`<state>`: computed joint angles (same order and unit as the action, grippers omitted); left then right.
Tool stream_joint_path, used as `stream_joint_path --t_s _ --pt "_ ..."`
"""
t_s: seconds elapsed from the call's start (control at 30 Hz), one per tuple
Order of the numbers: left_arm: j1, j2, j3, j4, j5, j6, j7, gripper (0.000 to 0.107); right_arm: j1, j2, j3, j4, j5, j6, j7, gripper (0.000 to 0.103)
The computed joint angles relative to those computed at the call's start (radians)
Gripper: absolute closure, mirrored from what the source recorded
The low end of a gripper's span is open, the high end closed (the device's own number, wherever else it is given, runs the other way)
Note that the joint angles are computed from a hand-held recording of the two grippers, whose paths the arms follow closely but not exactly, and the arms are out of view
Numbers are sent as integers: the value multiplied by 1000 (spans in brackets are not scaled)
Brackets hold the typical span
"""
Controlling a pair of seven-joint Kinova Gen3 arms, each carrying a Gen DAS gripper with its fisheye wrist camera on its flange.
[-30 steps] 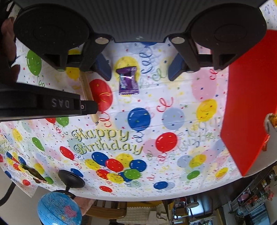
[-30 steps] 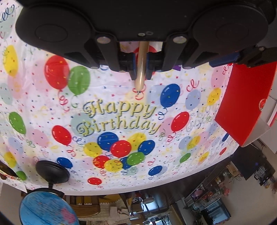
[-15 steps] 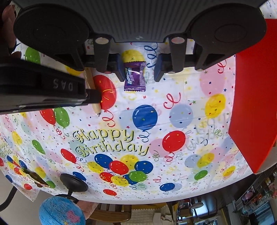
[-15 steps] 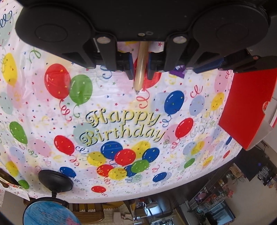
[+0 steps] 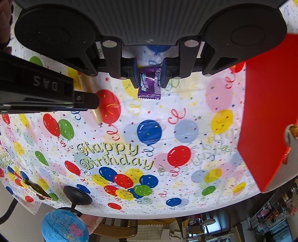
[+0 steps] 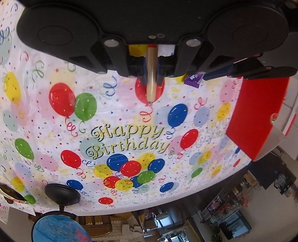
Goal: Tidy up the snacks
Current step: 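Carry the purple candy and wafer stick into the box and release both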
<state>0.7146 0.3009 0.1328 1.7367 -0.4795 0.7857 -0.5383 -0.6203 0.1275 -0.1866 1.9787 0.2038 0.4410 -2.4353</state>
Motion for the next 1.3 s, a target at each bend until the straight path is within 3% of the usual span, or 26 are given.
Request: stream_joint_path --t_s 0.33,0.8,1.07,1.3 --pt "-5 -105 37 43 0 28 47 84 -16 -117 -57 36 62 30 -128 95" --pt "-90 -302 143 120 5 57 68 84 0 -225 -229 -7 223 146 -372 95" --pt "-205 -436 171 174 79 63 -30 84 -67 -193 -286 -91 351 229 -521 95" --pt "-293 -553 132 226 173 59 -185 84 -200 -112 -278 -203 479 321 -637 95"
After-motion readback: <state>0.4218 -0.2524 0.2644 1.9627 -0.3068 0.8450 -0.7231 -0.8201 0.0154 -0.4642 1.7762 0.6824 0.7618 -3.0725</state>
